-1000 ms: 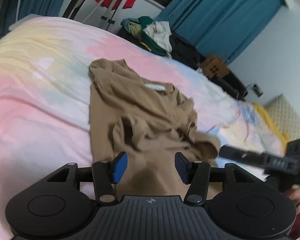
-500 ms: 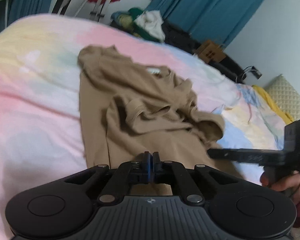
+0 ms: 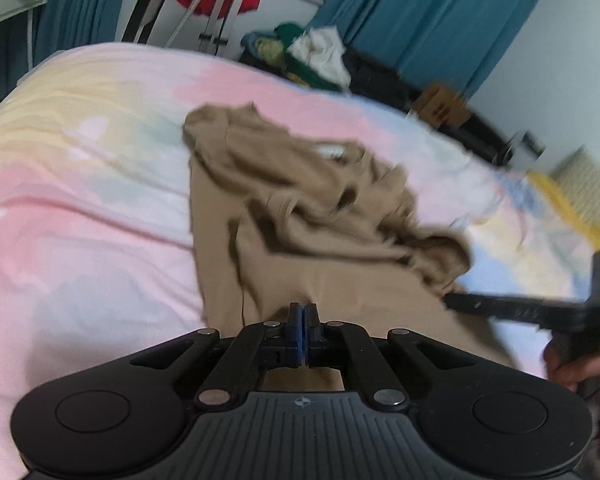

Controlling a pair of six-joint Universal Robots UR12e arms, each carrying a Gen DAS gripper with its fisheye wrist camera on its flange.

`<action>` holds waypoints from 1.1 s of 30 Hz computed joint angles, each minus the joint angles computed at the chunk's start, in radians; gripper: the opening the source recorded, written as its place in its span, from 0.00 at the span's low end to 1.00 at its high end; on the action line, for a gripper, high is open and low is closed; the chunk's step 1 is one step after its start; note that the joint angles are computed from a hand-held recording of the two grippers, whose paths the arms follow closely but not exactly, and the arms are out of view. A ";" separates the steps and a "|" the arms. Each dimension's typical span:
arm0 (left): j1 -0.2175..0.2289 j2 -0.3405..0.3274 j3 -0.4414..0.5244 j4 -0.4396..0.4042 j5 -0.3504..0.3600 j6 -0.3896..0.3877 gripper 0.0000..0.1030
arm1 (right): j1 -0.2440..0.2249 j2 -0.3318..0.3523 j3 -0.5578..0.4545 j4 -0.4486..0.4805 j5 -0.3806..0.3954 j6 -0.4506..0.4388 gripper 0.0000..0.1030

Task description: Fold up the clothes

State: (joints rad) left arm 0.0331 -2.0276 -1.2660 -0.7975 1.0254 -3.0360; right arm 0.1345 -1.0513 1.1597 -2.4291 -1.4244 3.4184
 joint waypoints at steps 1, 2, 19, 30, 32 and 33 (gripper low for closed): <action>-0.003 -0.003 0.001 -0.007 0.010 0.005 0.01 | 0.000 0.003 -0.003 0.008 0.000 0.001 0.14; -0.004 -0.006 0.001 -0.009 0.013 0.006 0.01 | 0.001 0.005 -0.006 0.012 0.000 0.000 0.14; 0.073 0.112 -0.183 0.030 -0.364 -0.548 0.73 | -0.023 -0.096 0.081 -0.057 0.172 0.305 0.57; 0.044 0.093 -0.211 -0.052 -0.331 -0.696 0.78 | -0.030 -0.134 0.230 -0.155 0.436 0.735 0.64; 0.047 0.082 -0.229 0.051 -0.344 -0.797 0.78 | -0.029 -0.122 0.238 -0.170 0.423 0.804 0.64; 0.049 0.077 -0.242 0.122 -0.349 -0.863 0.78 | -0.029 -0.116 0.242 -0.176 0.417 0.838 0.64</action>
